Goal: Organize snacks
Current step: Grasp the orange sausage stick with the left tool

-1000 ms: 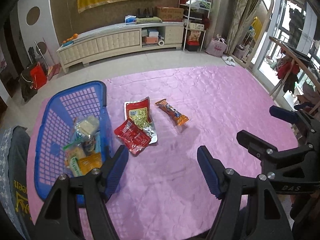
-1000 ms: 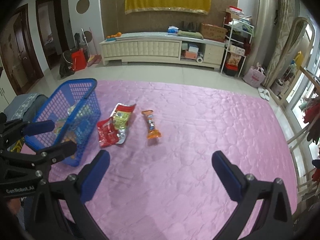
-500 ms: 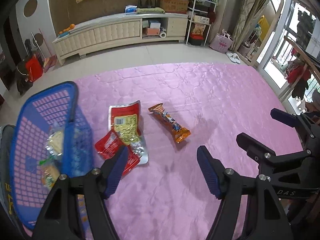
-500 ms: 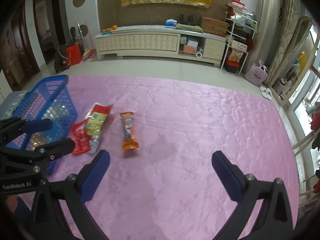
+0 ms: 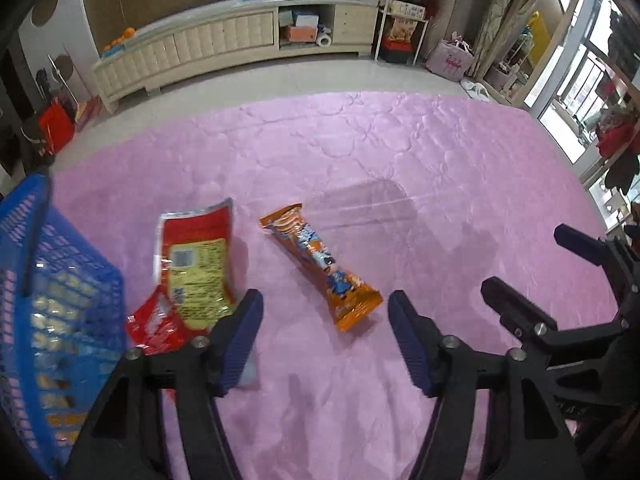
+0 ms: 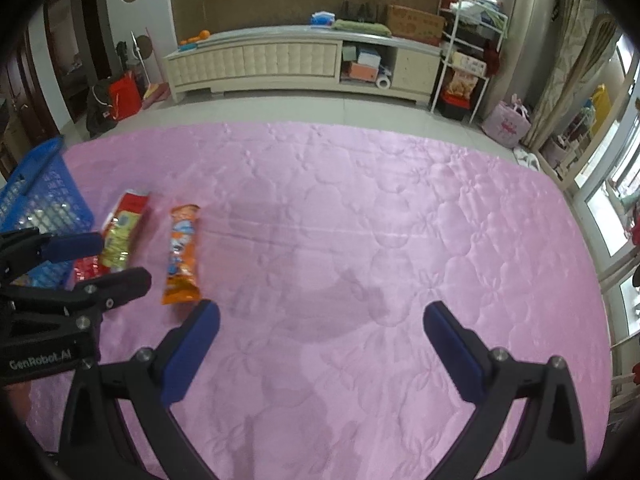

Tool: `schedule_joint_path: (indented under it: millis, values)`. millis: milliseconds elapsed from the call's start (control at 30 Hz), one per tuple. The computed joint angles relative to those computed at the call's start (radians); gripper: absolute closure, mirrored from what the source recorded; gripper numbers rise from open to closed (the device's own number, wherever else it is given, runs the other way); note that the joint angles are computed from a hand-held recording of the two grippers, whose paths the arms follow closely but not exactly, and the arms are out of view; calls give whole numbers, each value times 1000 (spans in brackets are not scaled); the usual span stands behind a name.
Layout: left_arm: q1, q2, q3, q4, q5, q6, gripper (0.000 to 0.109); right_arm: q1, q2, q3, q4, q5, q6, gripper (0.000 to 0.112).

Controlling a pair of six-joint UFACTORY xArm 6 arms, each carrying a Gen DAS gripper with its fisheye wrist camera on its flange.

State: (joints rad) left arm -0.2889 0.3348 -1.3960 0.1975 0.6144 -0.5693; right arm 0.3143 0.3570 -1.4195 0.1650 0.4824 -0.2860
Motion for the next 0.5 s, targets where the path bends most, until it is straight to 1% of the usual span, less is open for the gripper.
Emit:
schedule_joint_path:
  millis: [67,100,233,333,400,433,467,500]
  values:
    - [6,35,-38,-25,10,7,59,-2,22,-20,-8,1,8,10]
    - [11,56,-62,-34,23,1,60,-3,25,-21,-4,-2,8,10]
    - [20,112,-120,-59,40,22,60,-13,37,-21,16,-17,23,10]
    - [20,145,-162,-61,77,27,60,-17,28,6,50,-36,9,10]
    - [20,166,-184,-76,88,38,61,-21,23,25,9,-60,51,10]
    - [20,180,-199,-80,90,40,65,-25,24,29,6,-66,58,10]
    - [19,186,-205,-58,93,15,75,-26,25,28,8,-66,62,10]
    - [20,196,-222,-49,111,3,79,-27,24,30,11,-68,68,10]
